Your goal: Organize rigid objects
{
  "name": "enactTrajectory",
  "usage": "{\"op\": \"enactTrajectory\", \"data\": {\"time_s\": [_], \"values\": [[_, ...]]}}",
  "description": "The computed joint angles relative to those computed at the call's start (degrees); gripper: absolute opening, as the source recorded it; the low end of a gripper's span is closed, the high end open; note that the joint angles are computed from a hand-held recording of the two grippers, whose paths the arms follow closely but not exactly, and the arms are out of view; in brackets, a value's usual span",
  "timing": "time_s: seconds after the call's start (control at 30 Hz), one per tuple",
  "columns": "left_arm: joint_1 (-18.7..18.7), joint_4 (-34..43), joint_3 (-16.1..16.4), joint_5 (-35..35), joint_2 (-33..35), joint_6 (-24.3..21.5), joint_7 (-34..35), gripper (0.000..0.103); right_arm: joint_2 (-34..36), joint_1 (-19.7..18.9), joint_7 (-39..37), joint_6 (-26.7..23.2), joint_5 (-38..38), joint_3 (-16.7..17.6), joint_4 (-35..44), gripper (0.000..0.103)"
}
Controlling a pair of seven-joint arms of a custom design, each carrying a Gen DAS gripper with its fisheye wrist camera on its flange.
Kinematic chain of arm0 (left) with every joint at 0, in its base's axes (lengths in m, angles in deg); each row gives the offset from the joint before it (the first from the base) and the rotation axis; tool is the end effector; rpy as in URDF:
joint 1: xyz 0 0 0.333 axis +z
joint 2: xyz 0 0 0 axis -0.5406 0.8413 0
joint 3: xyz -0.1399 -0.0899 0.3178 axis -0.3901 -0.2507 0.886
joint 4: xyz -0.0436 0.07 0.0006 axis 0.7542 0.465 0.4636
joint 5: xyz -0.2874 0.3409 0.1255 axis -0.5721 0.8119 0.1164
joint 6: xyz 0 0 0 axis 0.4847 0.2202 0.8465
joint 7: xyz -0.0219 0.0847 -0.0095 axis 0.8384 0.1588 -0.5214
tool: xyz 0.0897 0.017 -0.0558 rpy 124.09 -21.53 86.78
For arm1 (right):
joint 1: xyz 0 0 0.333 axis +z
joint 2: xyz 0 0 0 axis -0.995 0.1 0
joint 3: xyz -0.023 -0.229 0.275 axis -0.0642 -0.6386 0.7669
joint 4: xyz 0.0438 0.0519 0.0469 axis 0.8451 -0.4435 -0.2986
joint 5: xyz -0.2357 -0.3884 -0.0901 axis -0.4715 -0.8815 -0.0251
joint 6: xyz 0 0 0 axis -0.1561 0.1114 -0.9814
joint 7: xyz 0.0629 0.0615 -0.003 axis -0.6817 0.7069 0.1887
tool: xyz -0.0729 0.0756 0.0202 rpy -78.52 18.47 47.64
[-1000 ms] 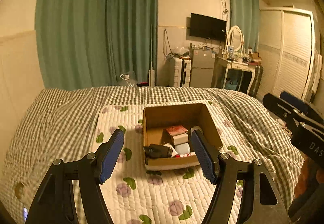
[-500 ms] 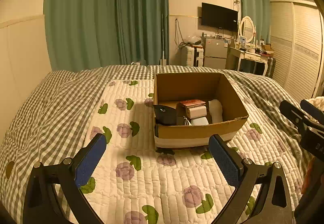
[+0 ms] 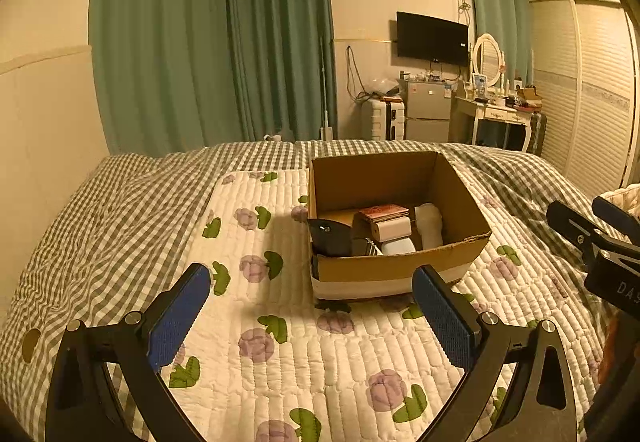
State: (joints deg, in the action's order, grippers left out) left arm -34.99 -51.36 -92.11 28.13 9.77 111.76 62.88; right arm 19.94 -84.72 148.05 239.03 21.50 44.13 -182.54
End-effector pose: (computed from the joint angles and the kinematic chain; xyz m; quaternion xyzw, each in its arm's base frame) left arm 0.5475 -0.0501 0.5954 -0.5602 0.6547 -0.3610 0.3567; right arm 0.5055 0.2204 0.6153 -0.5766 0.6004 -0.3839 0.3996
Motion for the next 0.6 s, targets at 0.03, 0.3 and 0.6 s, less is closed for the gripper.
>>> {"op": "enactTrajectory", "data": {"time_s": [0.03, 0.3, 0.6], "values": [[0.1, 0.0, -0.1, 0.1, -0.1, -0.2, 0.0, 0.103, 0.0, 0.1, -0.2, -0.2, 0.2, -0.1, 0.0, 0.103], [-1.5, 0.3, 1.1, -1.5, 0.1, -1.4, 1.6, 0.103, 0.4, 1.6, -4.2, -1.0, 4.5, -1.3, -0.2, 0.103], [0.4, 0.2, -0.7, -0.2, 0.3, -0.6, 0.2, 0.103, 0.5, 1.0, -5.3, -1.0, 6.0, -0.7, -0.4, 0.103]]}}
